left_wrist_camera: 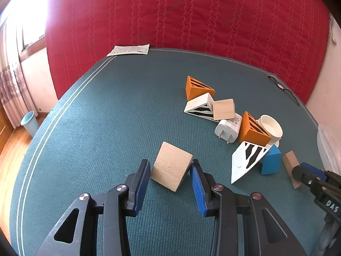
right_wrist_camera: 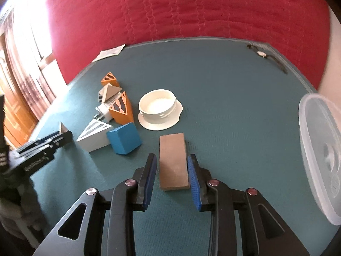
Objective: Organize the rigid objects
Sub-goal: 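Lift the brown bar with the right gripper toward the clear bowl while the left gripper lifts the wedge, then lower the bar into the bowl and open the right gripper while the left gripper releases the wedge there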
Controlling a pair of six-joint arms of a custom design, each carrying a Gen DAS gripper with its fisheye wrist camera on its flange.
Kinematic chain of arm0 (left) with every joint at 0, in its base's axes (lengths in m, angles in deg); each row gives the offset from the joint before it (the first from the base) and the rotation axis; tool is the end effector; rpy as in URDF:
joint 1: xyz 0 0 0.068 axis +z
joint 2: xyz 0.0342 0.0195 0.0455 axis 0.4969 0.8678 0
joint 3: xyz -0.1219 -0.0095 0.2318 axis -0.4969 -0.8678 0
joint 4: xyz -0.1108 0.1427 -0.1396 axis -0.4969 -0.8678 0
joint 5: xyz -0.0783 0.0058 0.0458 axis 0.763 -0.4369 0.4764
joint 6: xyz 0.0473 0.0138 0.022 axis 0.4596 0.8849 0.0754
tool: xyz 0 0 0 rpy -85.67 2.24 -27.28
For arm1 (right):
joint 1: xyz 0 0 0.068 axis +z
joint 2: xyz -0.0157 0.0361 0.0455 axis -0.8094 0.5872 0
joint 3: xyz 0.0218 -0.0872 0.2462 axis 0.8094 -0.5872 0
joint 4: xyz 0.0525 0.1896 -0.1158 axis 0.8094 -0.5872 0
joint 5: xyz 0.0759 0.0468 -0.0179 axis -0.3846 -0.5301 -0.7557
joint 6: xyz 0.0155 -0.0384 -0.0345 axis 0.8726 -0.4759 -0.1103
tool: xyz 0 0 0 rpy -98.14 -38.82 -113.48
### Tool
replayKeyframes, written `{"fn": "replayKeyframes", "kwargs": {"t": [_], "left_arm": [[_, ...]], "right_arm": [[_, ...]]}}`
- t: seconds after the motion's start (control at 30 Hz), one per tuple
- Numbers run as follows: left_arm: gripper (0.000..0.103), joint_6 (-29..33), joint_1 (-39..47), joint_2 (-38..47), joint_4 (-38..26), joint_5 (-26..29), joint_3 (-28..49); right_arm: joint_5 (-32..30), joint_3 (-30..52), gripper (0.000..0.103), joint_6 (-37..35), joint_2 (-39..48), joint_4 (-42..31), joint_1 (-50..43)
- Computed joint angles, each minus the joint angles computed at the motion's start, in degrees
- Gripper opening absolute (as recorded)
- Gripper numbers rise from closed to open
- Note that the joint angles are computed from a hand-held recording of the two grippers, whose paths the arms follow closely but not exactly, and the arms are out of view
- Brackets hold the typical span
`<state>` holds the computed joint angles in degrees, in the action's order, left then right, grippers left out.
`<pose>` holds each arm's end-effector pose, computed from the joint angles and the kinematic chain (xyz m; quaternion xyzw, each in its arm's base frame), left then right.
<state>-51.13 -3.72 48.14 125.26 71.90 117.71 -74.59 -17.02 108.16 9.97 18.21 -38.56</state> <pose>0.2314 -0.1435 0.0590 0.0639 0.9221 -0.0708 0.3749 0.1823 0.0467 0.0957 0.0506 0.9364 0.0589 0.3422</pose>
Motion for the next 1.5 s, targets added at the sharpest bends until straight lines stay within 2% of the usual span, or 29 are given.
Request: {"fn": "replayKeyframes", "kwargs": {"t": [0.27,0.47,0.6,0.77,0.97,1.1,1.3,1.5], "left_arm": [[0.041,-0.02,-0.22,0.3,0.16,0.03,0.08],[0.041,0.28,-0.78,0.31,1.38,-0.37,-0.61],[0.041,0.26,-1.83,-0.18,2.19,-1.09,-1.47],[0.041,-0.41,-3.66,-1.42,2.7,-1.87,-3.03],[0.041,-2.49,-5.95,-4.61,1.3,-2.28,-4.46],[0.041,-3.28,-8.33,-6.69,-0.75,-3.34,-4.2],[0.041,-3.69,-13.25,-9.42,-5.42,-5.75,-1.54],[0.041,-3.54,-18.03,-9.71,-10.0,-7.69,2.96]], "right_arm": [[1.8,1.38,0.032,-0.68,3.34,0.75,1.06],[7.05,1.44,0.032,-1.29,4.92,1.69,4.84],[6.26,0.97,0.028,-1.19,4.41,2.14,3.94],[2.32,-2.55,0.028,-0.81,-1.51,2.36,1.38],[-1.16,-5.96,0.028,-1.88,-17.5,-5.61,-3.11],[-4.75,-7.21,0.028,-3.98,-28.37,-13.57,-9.16],[-14.79,-6.82,0.028,-12.56,-44.81,-28.48,-28.14],[-27.74,-5.2,0.028,-25.36,-45.37,-32.57,-51.94]]}}
